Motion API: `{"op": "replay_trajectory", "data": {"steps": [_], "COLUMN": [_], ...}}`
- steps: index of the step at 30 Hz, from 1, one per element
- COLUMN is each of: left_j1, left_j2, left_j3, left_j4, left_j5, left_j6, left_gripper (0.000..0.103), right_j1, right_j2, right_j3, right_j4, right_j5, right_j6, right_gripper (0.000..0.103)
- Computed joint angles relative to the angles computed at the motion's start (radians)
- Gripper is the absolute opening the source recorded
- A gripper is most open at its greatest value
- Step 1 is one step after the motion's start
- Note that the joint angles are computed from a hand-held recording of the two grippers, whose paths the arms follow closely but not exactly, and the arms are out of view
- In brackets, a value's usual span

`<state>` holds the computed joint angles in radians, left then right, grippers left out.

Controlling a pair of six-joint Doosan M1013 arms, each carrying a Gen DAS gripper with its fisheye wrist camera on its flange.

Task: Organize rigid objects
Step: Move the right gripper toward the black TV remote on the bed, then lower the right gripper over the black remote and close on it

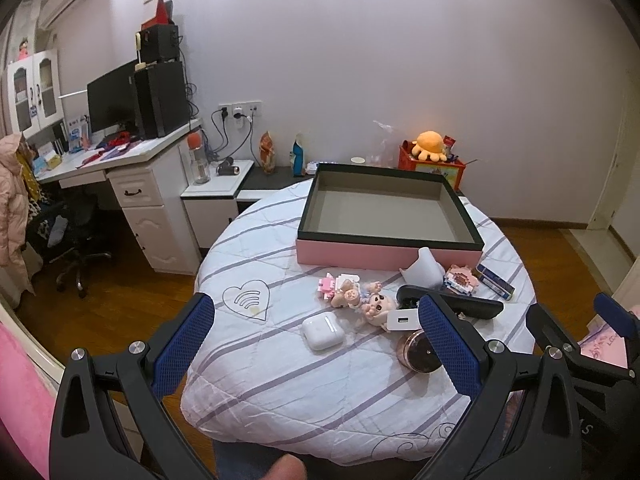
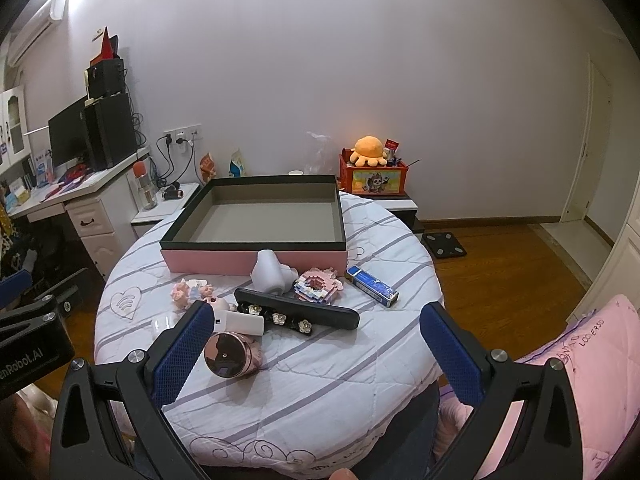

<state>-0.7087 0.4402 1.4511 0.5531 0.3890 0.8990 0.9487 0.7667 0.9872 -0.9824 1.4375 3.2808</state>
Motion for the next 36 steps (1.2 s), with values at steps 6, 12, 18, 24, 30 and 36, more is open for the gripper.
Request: {"op": "replay_trajectory", "data": {"steps": [6,12,18,24,30,36], "left_j1": [0.0,0.002,0.005,0.002,-0.003,-0.006], "left_j2": [0.0,0.002,0.013,0.067,0.13,0.187], "left_j3": [0.003,0.005,-0.002,-0.05,-0.12,-0.208], "left_j4": [0.008,0.009,0.015,0.037,-0.067,-0.12], "left_j5": [-0.002,-0.003,-0.003,0.023,0.072,0.151], "left_j6": [-0.01,-0.011,-0.014,-0.04,0.062,0.106], "left_gripper": [0.103,0.103,0.103,0.103,0.103,0.103], "right_j1": [0.0,-0.002,-0.01,-0.034,-0.075,-0.108], "right_j2": [-0.002,-0.005,-0.006,-0.013,-0.039,-0.063], "right_j3": [0.004,0.01,0.019,0.049,0.121,0.162], "right_j4": [0.0,0.005,0.021,0.054,0.138,0.185], "right_j5": [-0.003,-0.007,-0.03,-0.052,-0.114,-0.154], "right_j6": [0.001,0.002,-0.006,-0.008,0.033,0.004], "right_gripper": [0.103,0.103,0.103,0.103,0.103,0.103]}}
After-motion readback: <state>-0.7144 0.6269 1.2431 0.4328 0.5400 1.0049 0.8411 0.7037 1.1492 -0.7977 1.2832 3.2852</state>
